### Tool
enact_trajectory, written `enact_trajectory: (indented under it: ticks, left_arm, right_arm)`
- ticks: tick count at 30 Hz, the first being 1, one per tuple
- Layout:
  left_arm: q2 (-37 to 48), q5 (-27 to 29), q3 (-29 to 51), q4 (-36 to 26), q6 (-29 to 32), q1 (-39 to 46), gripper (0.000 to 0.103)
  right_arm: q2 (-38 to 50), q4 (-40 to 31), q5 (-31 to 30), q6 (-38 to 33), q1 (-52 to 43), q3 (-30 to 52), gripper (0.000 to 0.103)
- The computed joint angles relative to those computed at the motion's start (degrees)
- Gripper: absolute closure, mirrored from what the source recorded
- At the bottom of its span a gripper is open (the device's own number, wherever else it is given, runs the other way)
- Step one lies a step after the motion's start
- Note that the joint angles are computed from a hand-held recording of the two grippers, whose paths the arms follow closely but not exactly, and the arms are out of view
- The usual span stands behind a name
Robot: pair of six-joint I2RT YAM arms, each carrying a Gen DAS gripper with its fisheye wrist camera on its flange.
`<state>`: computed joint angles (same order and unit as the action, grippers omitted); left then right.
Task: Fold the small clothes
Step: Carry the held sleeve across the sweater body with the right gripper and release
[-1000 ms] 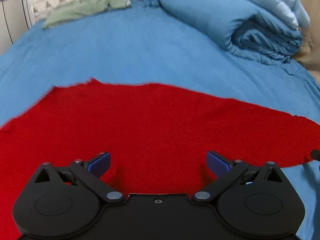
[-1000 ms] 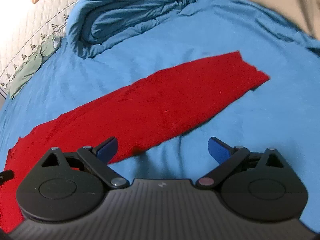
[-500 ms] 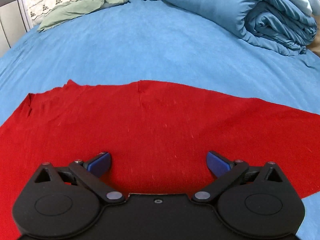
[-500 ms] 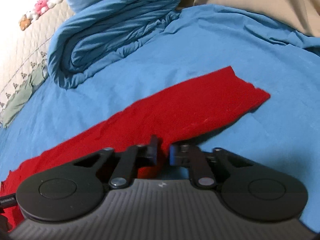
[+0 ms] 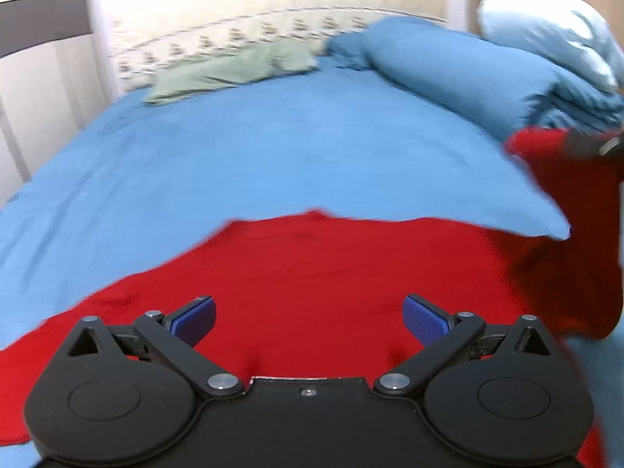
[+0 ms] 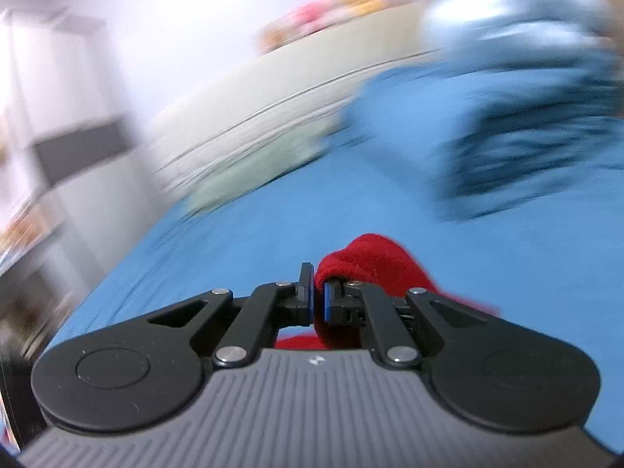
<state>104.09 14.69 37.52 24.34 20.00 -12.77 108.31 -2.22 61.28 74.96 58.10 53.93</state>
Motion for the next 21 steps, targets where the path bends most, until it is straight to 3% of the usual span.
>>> enact_trajectory:
  ticks: [2, 5, 8, 9, 10, 12, 13, 16, 21]
  left_arm:
    - [2.41, 0.4, -0.39, 2.73, 2.3, 5.06, 0.0]
    - [7.11, 2.72, 1.74, 2.17, 3.17, 10.56, 0.0]
    - [9.83, 6.45, 6.85, -7.18, 5.51, 13.84, 0.0]
    - [9.66, 6.7, 6.69, -7.39, 4.96, 14.41, 0.0]
    - [8.8, 7.36, 5.28, -6.37, 4.95, 14.8, 0.0]
    - [8.1, 7.92, 4.21, -5.45, 6.29, 14.64, 0.0]
    - [7.79, 6.97, 3.44, -4.43, 6.36, 14.15, 0.0]
    - [7.68, 4.79, 0.14, 0.76, 6.87, 12.84, 0.0]
    - [8.35, 2.64, -2.08, 4.86, 7.63, 10.73, 0.0]
  right_arm:
    - [11.49, 4.21, -7.08, -9.36, -1.65, 9.52, 0.083]
    - [24.58, 0.98, -15.51, -11.24, -2.21, 21.27, 0.083]
    - [29.97, -2.19, -14.59, -9.63, -0.17, 25.95, 0.08]
    - [29.74, -1.8, -14.24, -9.68, 0.38, 25.52, 0.07]
    - [28.61, -1.56, -14.83, -9.53, 1.04, 24.52, 0.053]
    - [26.39, -3.13, -13.63, -6.25, 3.5, 23.33, 0.027]
    - [25.46, -5.85, -12.46, -3.91, 4.96, 23.42, 0.023]
    - [23.87, -17.0, -9.57, 6.62, 8.12, 24.66, 0.023]
    - [21.55, -21.36, -10.7, 22.39, 6.49, 21.18, 0.032]
